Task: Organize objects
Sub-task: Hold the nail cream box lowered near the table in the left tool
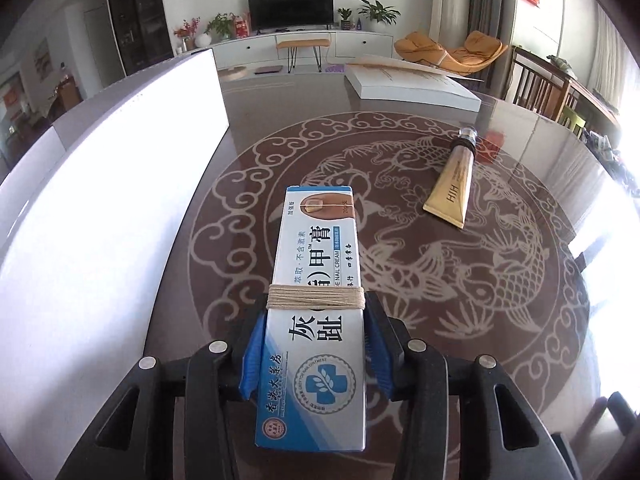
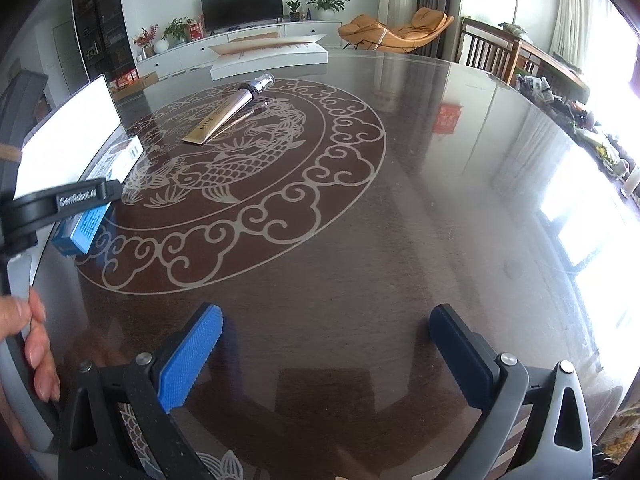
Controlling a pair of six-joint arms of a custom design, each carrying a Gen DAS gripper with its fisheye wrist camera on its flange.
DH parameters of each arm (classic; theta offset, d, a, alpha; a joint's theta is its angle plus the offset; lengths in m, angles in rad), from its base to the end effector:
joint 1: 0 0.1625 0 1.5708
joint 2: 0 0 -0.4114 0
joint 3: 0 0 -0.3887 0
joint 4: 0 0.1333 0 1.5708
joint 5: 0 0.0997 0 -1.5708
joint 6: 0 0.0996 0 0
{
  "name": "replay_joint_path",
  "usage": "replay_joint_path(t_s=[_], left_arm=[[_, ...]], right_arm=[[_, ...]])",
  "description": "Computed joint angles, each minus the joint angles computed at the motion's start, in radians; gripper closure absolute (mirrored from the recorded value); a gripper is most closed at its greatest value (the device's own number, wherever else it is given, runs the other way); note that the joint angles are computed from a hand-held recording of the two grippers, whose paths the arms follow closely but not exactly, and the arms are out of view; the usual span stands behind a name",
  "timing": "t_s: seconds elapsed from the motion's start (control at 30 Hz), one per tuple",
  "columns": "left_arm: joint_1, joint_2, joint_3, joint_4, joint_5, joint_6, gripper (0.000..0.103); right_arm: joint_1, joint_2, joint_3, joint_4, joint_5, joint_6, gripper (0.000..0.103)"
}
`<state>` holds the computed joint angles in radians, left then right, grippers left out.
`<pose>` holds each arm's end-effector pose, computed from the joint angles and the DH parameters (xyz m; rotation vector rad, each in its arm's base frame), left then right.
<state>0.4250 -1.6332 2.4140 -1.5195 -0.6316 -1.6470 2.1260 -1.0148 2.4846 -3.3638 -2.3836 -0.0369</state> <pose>-0.1616 -0.3077 0.1862 -0.0627 2.0878 -0.8623 0.2482 -0.2845 0.0920 0.5303 -2.3061 0.6323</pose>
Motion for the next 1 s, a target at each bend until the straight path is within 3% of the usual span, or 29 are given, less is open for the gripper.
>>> replay_joint_path(t_s=[0.13, 0.27, 0.43, 1.0], left_arm=[[-0.035, -0.008, 0.001, 0.084, -0.031, -0.037, 0.017], [-0.023, -0.054, 0.014, 0.069, -0.051, -0.036, 0.004], [0.000, -0.065, 0.017, 0.031, -0.056, -0.023, 0.004], [-0.020, -0.064, 0.039, 0.008, -0.041, -0.019, 0.000]], right_arm=[[0.000, 0.000, 0.000, -0.001, 0.000, 0.000, 0.000], [0.000, 0.001, 0.000, -0.002, 0.000, 0.000, 0.000], [0.001, 0.001, 0.001, -0.004, -0.003, 0.001, 0.000], [0.001, 0.001, 0.003, -0.010, -0.006, 0.000, 0.000]])
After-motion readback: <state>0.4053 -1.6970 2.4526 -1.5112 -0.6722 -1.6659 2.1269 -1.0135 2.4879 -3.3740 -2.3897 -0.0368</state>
